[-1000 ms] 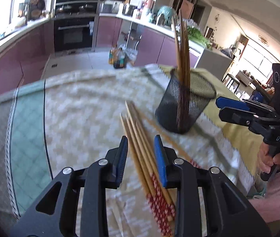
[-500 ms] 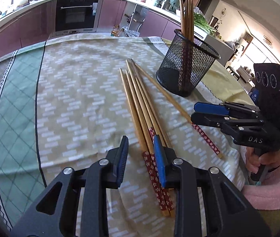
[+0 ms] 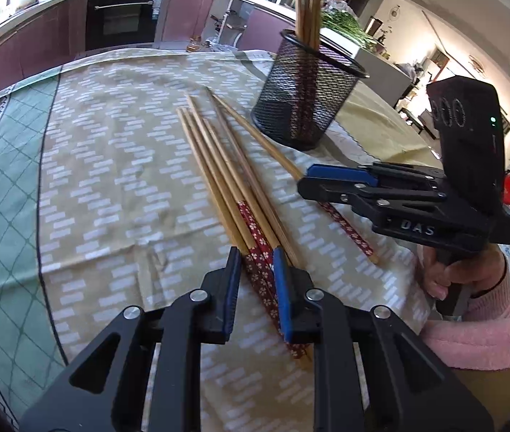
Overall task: Organize utensils
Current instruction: 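Move both open grippers back to the remaining chopsticks on the cloth, then grasp a chopstick with the right gripper while the left gripper grasps another and lifts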
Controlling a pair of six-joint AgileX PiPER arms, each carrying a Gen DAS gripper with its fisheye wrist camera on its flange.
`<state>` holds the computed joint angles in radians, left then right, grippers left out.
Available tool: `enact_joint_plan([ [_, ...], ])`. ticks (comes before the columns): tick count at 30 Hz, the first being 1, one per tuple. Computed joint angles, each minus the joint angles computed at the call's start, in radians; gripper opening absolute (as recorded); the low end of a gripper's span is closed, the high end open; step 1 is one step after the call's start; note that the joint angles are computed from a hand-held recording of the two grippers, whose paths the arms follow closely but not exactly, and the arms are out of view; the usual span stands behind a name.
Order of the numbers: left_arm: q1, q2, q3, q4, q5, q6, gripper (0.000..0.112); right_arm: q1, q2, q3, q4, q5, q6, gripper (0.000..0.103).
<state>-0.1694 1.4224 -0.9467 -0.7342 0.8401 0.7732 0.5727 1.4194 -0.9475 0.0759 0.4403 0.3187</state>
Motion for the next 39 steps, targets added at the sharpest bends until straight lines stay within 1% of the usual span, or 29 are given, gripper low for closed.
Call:
enact_joint_plan([
  [1,0.002,0.001,0.000,-0.005,0.001,0.007,0.018,-0.002,0.001,-0.003,0.025,0.006,-0.027,0.019],
  [5,-0.008,0.023,-0.027,0.028,-0.040,-0.044,0.018,0.003,0.004,-0.007,0.015,0.006,-0.012,0.018],
  [7,-0.014,0.037,-0.046,0.062,-0.071,-0.083,0.018,0.008,0.010,-0.012,-0.017,0.006,0.022,0.019],
  [11,-0.029,0.091,-0.105,0.107,-0.103,-0.137,0.019,0.013,0.030,-0.033,-0.064,0.004,0.069,0.019],
  [14,-0.032,0.131,-0.150,0.122,-0.101,-0.153,0.020,0.023,0.046,-0.055,-0.128,0.012,0.125,0.019],
  [20,-0.075,0.170,-0.203,0.219,-0.137,-0.227,0.020,0.022,0.087,-0.099,-0.155,0.026,0.144,0.019],
  [24,-0.088,0.185,-0.225,0.271,-0.140,-0.263,0.012,0.030,0.106,-0.118,-0.191,0.031,0.169,0.019],
  [29,-0.089,0.186,-0.219,0.286,-0.148,-0.260,0.012,0.053,0.136,-0.151,-0.263,0.047,0.232,0.018],
  [31,-0.081,0.194,-0.227,0.276,-0.140,-0.253,0.014,0.060,0.152,-0.168,-0.281,0.053,0.248,0.018],
  [32,-0.078,0.195,-0.226,0.271,-0.142,-0.250,0.013,0.059,0.156,-0.172,-0.280,0.053,0.249,0.017],
  [33,-0.076,0.197,-0.228,0.267,-0.141,-0.252,0.011,0.058,0.161,-0.177,-0.283,0.053,0.254,0.012],
  [34,-0.077,0.194,-0.224,0.267,-0.145,-0.255,0.011,0.056,0.162,-0.176,-0.277,0.049,0.257,0.009],
  [37,-0.076,0.182,-0.201,0.259,-0.171,-0.261,0.009,0.036,0.156,-0.158,-0.216,0.018,0.233,0.007],
  [39,-0.066,0.168,-0.182,0.231,-0.178,-0.250,0.008,0.033,0.145,-0.145,-0.218,0.006,0.247,0.006],
])
